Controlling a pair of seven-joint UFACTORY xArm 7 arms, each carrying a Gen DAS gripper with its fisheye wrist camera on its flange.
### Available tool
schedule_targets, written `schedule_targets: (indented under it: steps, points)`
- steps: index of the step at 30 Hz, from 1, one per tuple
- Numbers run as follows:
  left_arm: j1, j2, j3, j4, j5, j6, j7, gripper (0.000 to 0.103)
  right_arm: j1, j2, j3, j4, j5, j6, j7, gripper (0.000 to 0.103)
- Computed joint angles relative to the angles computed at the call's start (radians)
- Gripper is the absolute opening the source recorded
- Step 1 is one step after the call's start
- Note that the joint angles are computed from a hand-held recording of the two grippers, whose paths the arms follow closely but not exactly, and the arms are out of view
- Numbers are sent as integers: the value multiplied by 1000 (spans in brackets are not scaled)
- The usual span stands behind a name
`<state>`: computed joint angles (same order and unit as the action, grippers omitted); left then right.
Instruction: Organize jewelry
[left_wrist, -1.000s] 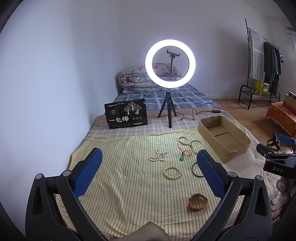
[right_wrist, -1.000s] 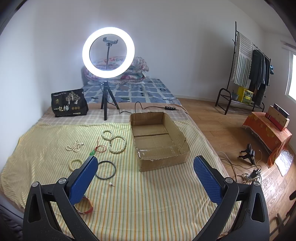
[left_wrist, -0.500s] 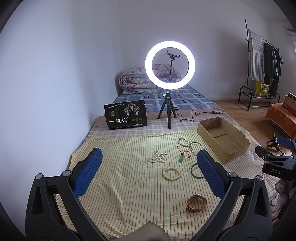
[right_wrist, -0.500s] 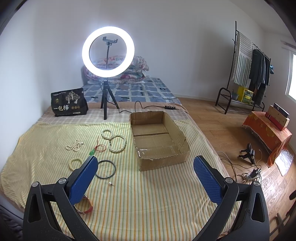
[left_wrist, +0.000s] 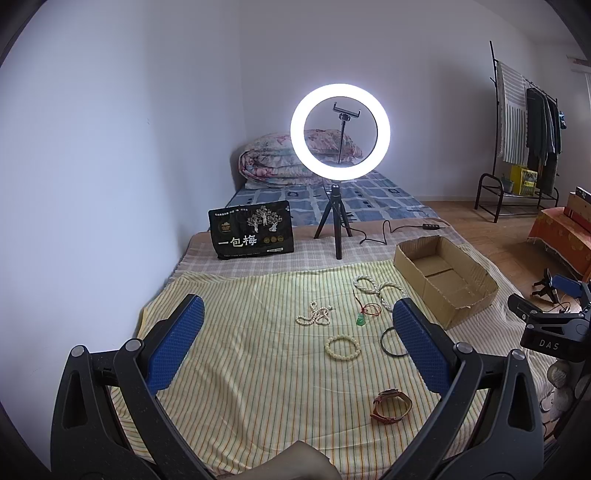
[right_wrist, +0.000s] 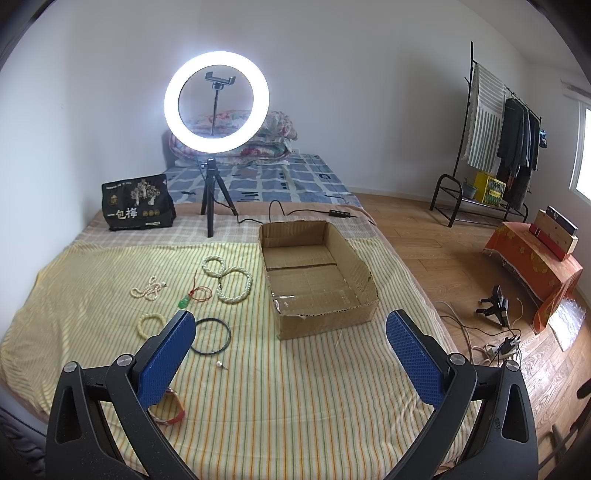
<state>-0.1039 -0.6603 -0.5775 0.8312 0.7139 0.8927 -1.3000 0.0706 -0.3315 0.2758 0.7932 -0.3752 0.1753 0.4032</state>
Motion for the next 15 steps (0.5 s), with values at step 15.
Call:
schedule_targets:
  steps: [15]
  points:
    - [-3, 0, 1, 1, 5, 2, -4, 103, 5, -1, -4, 0, 3, 2, -4, 102]
